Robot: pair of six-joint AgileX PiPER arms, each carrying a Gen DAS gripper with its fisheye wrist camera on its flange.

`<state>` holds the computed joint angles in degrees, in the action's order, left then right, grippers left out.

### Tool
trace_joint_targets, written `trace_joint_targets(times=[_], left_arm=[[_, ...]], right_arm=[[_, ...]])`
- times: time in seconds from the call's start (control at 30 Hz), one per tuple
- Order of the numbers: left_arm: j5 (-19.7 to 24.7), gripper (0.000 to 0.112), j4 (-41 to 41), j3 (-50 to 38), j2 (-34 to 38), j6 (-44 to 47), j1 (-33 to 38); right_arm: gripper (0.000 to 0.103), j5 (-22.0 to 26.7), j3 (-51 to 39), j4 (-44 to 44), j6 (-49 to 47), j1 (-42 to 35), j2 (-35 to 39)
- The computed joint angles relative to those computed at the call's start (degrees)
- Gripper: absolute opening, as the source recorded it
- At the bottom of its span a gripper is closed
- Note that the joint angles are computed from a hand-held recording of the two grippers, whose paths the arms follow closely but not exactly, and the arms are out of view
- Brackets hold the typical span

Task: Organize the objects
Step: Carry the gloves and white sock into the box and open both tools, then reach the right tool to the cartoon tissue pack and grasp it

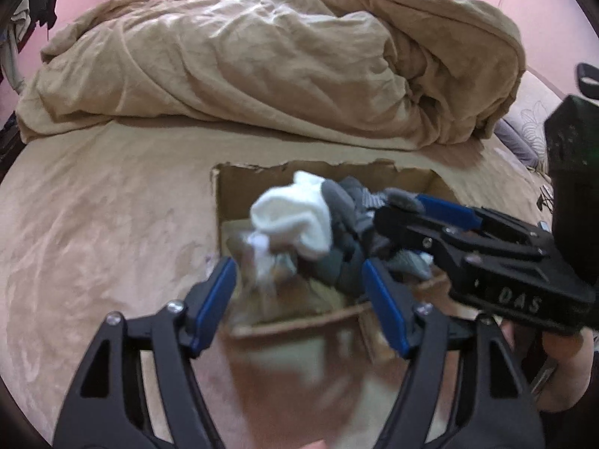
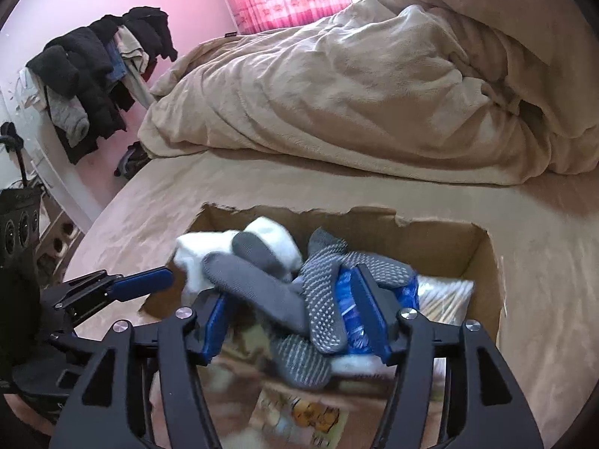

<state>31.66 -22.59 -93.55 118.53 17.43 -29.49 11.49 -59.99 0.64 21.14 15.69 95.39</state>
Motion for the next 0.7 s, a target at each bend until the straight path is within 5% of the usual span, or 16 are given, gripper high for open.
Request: trace_joint_targets(times=[0.1,0.37,0.5,0.7], left_arm=[[-3.3,0.073,1.77,6.81,-4.81,-0.41,-0.49],[-9.56,0.073,-0.48,23.93,-18.81,-1.94,0.86],[-9.23,0.074,-0.87,28.72,-25.26,-3.81,2.64],[-8.26,0.078,3.73,31.76,-32.83,-9.18,3.84]], right_arm=[[0.064,0.58,1.98,-0.95,1.16,0.73,-2.6],[0.069,7.71,4.98,-22.41,24.91,6.2,-10.76],[0.081,13.06,6.32,-31.8,35.43,10.65,-15.69],[0.083,23.2,6.97,-39.49,45.05,18.79,-22.75]])
